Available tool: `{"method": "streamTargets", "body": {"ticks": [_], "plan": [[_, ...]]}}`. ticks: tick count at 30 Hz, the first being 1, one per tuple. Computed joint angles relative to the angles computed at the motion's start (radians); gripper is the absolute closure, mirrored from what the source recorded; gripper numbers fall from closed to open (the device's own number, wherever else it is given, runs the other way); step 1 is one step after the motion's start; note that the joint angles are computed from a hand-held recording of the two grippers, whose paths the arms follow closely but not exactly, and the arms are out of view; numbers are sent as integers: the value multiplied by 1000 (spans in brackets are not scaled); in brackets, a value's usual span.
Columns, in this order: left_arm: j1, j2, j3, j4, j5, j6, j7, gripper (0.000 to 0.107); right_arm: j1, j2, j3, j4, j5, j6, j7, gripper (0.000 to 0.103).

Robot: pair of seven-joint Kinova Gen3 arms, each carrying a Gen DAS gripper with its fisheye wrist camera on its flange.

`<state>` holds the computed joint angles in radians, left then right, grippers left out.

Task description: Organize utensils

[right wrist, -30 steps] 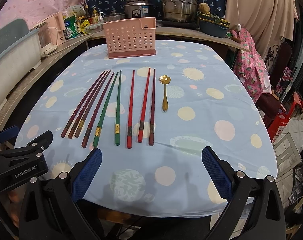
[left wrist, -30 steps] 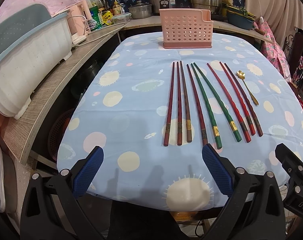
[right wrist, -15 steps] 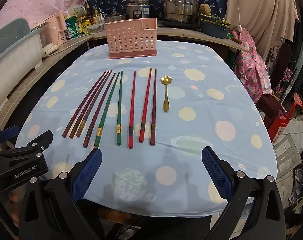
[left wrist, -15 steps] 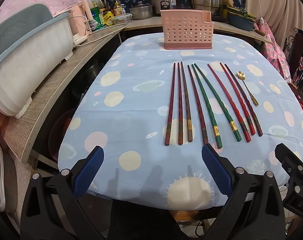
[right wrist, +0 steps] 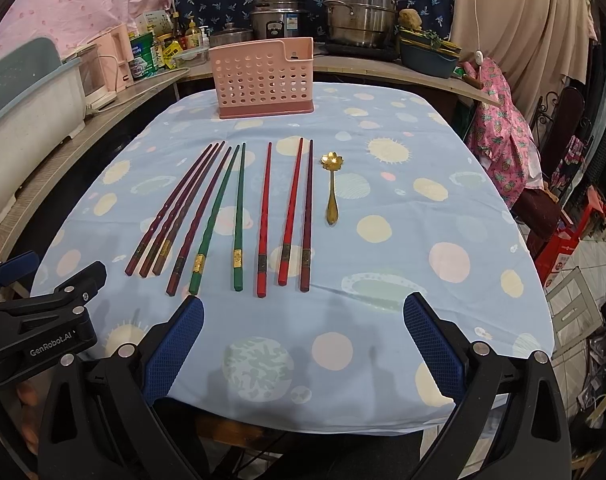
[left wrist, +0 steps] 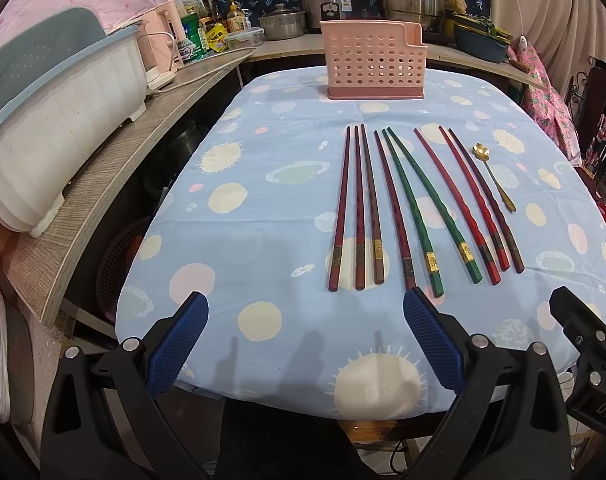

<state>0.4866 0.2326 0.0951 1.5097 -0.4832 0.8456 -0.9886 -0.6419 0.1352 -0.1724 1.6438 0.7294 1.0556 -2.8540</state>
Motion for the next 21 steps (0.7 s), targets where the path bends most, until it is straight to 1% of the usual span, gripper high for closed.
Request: {"method": "streamTargets", "body": {"ticks": [21], "plan": [[-1, -2, 2, 1, -1, 0, 0, 14, 1, 0, -1, -1, -5, -4, 8, 7]]}}
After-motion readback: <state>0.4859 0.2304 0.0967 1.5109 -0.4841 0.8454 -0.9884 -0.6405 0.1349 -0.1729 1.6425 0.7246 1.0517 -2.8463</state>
